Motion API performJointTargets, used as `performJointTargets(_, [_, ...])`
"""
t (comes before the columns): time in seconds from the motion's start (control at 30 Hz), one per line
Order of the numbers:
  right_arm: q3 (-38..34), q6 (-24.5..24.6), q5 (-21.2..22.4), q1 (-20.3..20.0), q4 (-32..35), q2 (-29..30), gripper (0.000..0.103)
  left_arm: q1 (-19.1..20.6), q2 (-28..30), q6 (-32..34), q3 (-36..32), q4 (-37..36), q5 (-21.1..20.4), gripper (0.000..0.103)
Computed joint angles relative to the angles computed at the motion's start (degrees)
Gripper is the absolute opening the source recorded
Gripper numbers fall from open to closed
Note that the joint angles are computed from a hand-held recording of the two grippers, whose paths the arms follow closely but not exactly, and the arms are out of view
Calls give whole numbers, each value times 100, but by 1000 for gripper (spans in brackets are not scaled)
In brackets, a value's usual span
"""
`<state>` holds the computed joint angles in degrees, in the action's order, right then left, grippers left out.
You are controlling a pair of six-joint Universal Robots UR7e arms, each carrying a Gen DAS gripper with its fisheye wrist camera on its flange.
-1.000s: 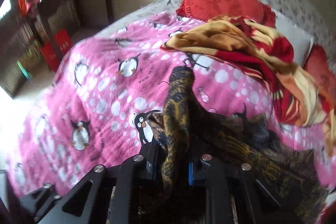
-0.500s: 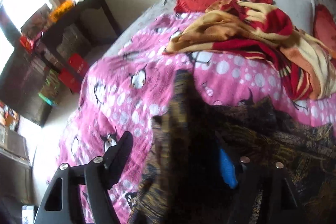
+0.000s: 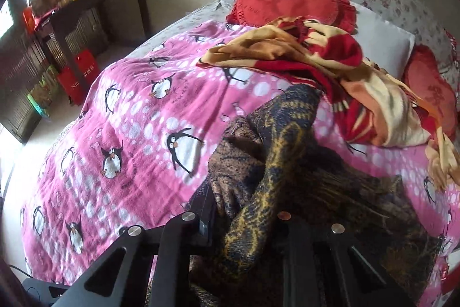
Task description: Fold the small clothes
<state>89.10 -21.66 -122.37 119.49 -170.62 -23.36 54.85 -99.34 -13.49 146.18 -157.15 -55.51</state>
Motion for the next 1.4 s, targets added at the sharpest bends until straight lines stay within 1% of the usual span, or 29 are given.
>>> performJointTargets(0.03, [72,-10,25,-22,-39,-80,19,-160,39,-100,16,58,38,17])
performJointTargets(0.1, [320,-37,150,-88,-140,-331,19,-324,145,-134,0,91,43,17])
performJointTargets(0.23, [677,-133,273,-210,-306,-720,19,-447,533,65,-130,-145,-128,17])
performJointTargets(0.4, [1138,-310,284,-388,-487,-1265,19,-585,979,126,-441,-168,-476,17])
performJointTargets(0.57, [1588,-492,237,-660,-549,-1885,18,-698,1724,354,-831,-312,-870,17])
performJointTargets(0.6, [1679,-539,203,-732,-553,-2008,18,-660,1877,428,-912,-360,-939,17])
performJointTargets(0.67, [1842,-631,134,-876,-604,-2210,18,-738,2213,456,-1035,-441,-1014,17])
performJointTargets(0.77, [2049,-639,119,-1149,-653,-2480,18,-843,2717,490,-1160,-652,-1101,17])
performJointTargets(0.87, [2182,-543,143,-1428,-740,-2643,17,-793,3203,545,-1414,-743,-1230,17])
performJointTargets(0.97, [2259,-382,233,-1708,-886,-2685,17,-698,3528,621,-1570,-844,-1237,17])
performJointTargets(1.03, [2266,-281,267,-1854,-962,-2638,18,-606,3696,580,-1713,-764,-1264,17])
performJointTargets(1.07, [2273,-203,328,-1941,-998,-2617,18,-544,3739,536,-1784,-677,-1315,19])
performJointTargets(1.1, [2293,-127,408,-2006,-1022,-2618,19,-563,3720,449,-1772,-616,-1372,19])
performJointTargets(1.13, [2349,-43,538,-2076,-1071,-2662,27,-545,3638,401,-1777,-466,-1466,26])
performJointTargets(1.17, [2425,20,592,-2113,-1197,-2715,33,-506,3532,459,-1763,-403,-1586,34])
performJointTargets(1.2, [2491,41,622,-2128,-1294,-2768,35,-597,3352,442,-1592,-458,-1603,37])
performJointTargets(1.23, [2570,45,627,-2129,-1359,-2842,38,-625,3229,490,-1520,-488,-1574,45])
performJointTargets(1.27, [2641,43,590,-2119,-1429,-2901,41,-592,3094,607,-1472,-515,-1561,51])
performJointTargets(1.37, [2914,75,647,-2097,-1561,-3131,45,-617,2598,766,-1274,-489,-1467,51])
performJointTargets(1.4, [3039,127,678,-2091,-1591,-3231,46,-738,2473,698,-1159,-483,-1331,51])
